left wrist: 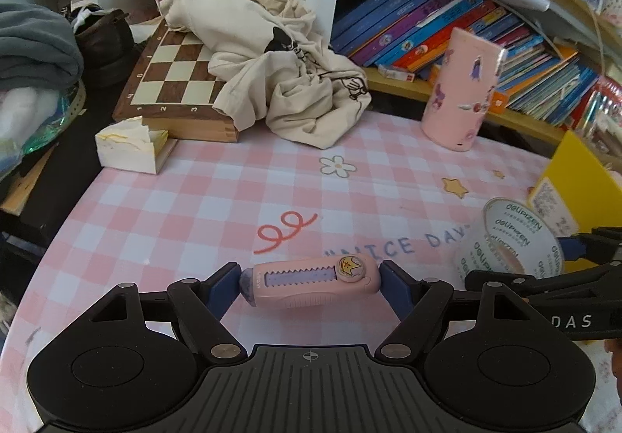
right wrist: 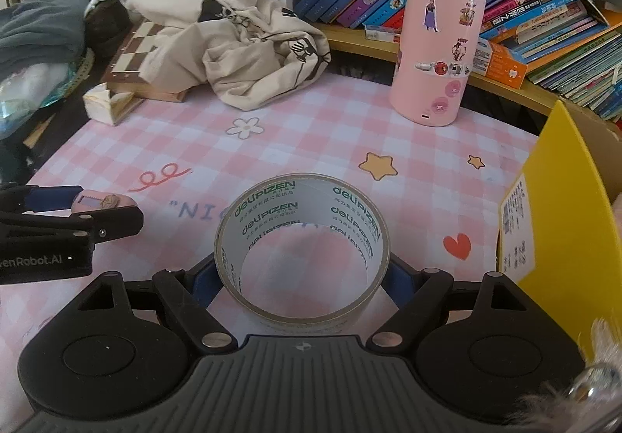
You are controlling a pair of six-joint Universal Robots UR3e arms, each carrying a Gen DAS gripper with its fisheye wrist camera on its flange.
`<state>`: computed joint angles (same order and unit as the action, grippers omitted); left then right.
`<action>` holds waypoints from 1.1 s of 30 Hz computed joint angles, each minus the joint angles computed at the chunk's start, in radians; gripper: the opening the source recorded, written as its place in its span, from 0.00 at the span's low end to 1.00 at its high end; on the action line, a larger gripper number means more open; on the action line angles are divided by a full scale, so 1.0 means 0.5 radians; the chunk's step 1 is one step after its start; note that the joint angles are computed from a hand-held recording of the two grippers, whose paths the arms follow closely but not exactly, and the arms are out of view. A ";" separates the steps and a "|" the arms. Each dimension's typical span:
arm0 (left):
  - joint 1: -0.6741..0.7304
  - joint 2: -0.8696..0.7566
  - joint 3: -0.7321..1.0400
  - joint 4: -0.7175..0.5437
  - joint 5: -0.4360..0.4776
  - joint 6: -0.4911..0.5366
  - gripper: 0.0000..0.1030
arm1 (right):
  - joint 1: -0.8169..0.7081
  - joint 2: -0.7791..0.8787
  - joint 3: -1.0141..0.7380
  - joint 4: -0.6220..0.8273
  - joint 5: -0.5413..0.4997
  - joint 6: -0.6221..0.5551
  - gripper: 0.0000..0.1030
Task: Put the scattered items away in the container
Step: 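Grasp the tape roll rim with the right tool while the left tool grasps the pink knife, then lift and carry the tape roll and pink knife toward the yellow box with both tools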
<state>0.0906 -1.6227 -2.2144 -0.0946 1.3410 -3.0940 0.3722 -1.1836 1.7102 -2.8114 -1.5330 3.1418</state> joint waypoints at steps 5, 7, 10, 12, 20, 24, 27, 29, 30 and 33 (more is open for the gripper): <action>0.079 0.265 -0.168 -0.098 -0.105 0.036 0.76 | 0.011 -0.194 0.196 0.013 0.033 -0.038 0.80; 0.111 0.377 -0.239 -0.137 -0.132 0.061 0.76 | 0.013 -0.275 0.274 0.025 0.049 -0.056 0.80; 0.165 0.548 -0.331 -0.225 -0.186 0.095 0.76 | 0.027 -0.406 0.397 0.049 0.058 -0.078 0.80; 0.204 0.680 -0.388 -0.309 -0.231 0.119 0.76 | 0.037 -0.494 0.484 0.058 0.059 -0.065 0.80; 0.338 1.189 -0.551 -0.666 -0.415 0.195 0.76 | 0.073 -0.787 0.738 0.074 0.069 0.019 0.80; 0.447 1.495 -0.595 -0.954 -0.539 0.272 0.76 | 0.066 -0.945 0.858 0.106 0.076 0.048 0.80; 0.549 1.732 -0.613 -1.203 -0.631 0.345 0.76 | 0.071 -1.057 0.937 0.125 0.061 0.070 0.80; 0.614 1.888 -0.619 -1.374 -0.689 0.402 0.76 | 0.079 -1.116 0.978 0.135 0.045 0.087 0.80; 0.651 1.967 -0.617 -1.468 -0.722 0.435 0.76 | 0.081 -1.151 1.001 0.142 0.037 0.095 0.80; 0.744 2.149 -0.599 -1.714 -0.816 0.515 0.76 | 0.096 -1.249 1.061 0.168 0.008 0.126 0.80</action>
<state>0.4623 -0.5480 -2.5138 -0.9516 0.9330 -2.8364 0.4202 -1.8080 2.2409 -2.7275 -1.5288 3.2048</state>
